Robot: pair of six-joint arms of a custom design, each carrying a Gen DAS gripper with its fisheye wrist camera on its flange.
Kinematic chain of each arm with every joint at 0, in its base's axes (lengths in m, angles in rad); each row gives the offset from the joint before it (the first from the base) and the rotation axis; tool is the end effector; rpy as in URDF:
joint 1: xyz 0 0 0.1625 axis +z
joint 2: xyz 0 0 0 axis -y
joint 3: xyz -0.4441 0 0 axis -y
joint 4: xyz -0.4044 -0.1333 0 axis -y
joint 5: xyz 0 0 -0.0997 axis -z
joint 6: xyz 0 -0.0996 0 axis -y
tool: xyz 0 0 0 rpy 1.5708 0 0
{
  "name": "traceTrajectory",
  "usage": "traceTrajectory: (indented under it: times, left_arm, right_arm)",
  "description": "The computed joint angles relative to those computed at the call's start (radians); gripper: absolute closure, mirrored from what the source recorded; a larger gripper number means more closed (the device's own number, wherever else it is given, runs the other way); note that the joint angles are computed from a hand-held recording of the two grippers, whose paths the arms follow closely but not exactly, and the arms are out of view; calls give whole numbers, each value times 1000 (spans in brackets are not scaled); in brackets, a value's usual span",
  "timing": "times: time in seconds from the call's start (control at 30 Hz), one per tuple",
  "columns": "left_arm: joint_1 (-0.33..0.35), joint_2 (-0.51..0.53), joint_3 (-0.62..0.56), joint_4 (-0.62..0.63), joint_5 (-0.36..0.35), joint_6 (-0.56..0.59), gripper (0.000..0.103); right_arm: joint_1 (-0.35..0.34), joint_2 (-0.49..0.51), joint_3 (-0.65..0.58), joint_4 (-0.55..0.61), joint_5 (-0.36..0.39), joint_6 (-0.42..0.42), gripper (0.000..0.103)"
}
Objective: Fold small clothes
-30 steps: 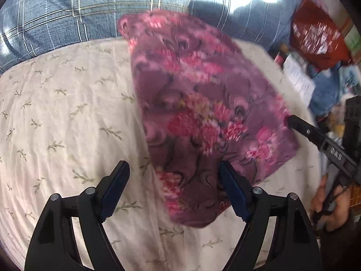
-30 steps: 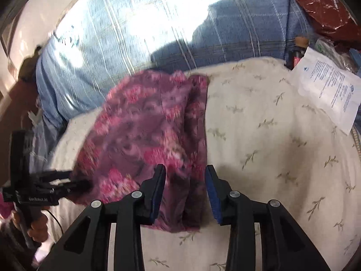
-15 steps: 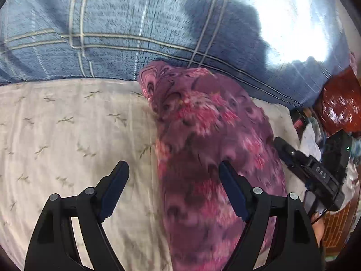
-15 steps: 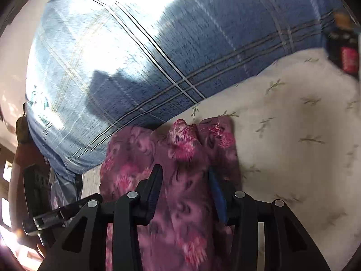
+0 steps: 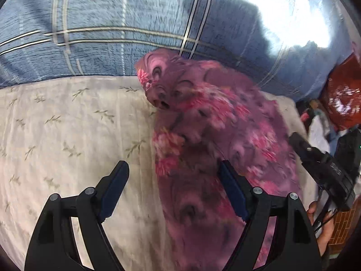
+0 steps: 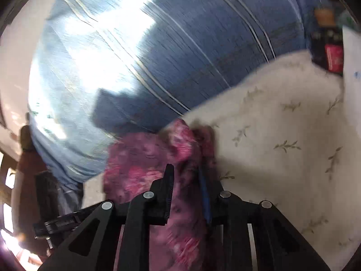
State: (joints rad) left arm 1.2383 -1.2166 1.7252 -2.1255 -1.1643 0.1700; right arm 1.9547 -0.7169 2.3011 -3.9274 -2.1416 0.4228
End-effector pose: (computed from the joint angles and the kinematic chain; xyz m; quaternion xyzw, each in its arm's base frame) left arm -0.0362 -0.6340 0.2953 0.2389 0.9496 -0.0389 0.1993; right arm 0.2457 -0.3961 0.0595 -0.1233 -0.8866 0.4348 0.0980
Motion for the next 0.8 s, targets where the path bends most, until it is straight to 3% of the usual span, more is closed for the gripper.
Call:
traceTrajectory:
  times: [0.07, 0.13, 0.27, 0.3, 0.37, 0.47, 0.57, 0.63, 0.7, 0.77, 0.8]
  left_arm:
    - [6, -55, 22, -3, -72, 14, 21]
    - [2, -114, 80, -34, -105, 44, 21]
    - [-19, -148, 203, -41, 21, 94, 20]
    - [-16, -152, 211, -38, 31, 91, 20]
    - [-3, -188, 209, -15, -16, 74, 21]
    - [-5, -258, 247, -15, -47, 86, 21]
    - [-24, -302, 348, -67, 54, 196, 21]
    - [-15, -306, 376, -81, 88, 213, 19]
    - [-19, -323, 380, -71, 76, 213, 19]
    - [-2, -330, 329, 22, 9, 185, 19]
    - [13, -325, 297, 44, -41, 174, 19]
  right_arm:
    - [57, 12, 24, -92, 8, -88, 79]
    - [100, 27, 32, -81, -14, -125, 79]
    - [113, 76, 6, 148, -151, -84, 83]
    - [135, 66, 23, 141, -167, -60, 83]
    - [167, 64, 58, 70, -171, -24, 76]
    - [240, 85, 108, -12, -162, -52, 76]
    - [271, 108, 120, 137, -210, -9, 78]
    - [298, 117, 120, 149, -260, -18, 78]
    - [295, 71, 130, 196, -225, 40, 78]
    - [271, 40, 147, 99, -168, 31, 76]
    - [256, 27, 167, 30, -156, 43, 65]
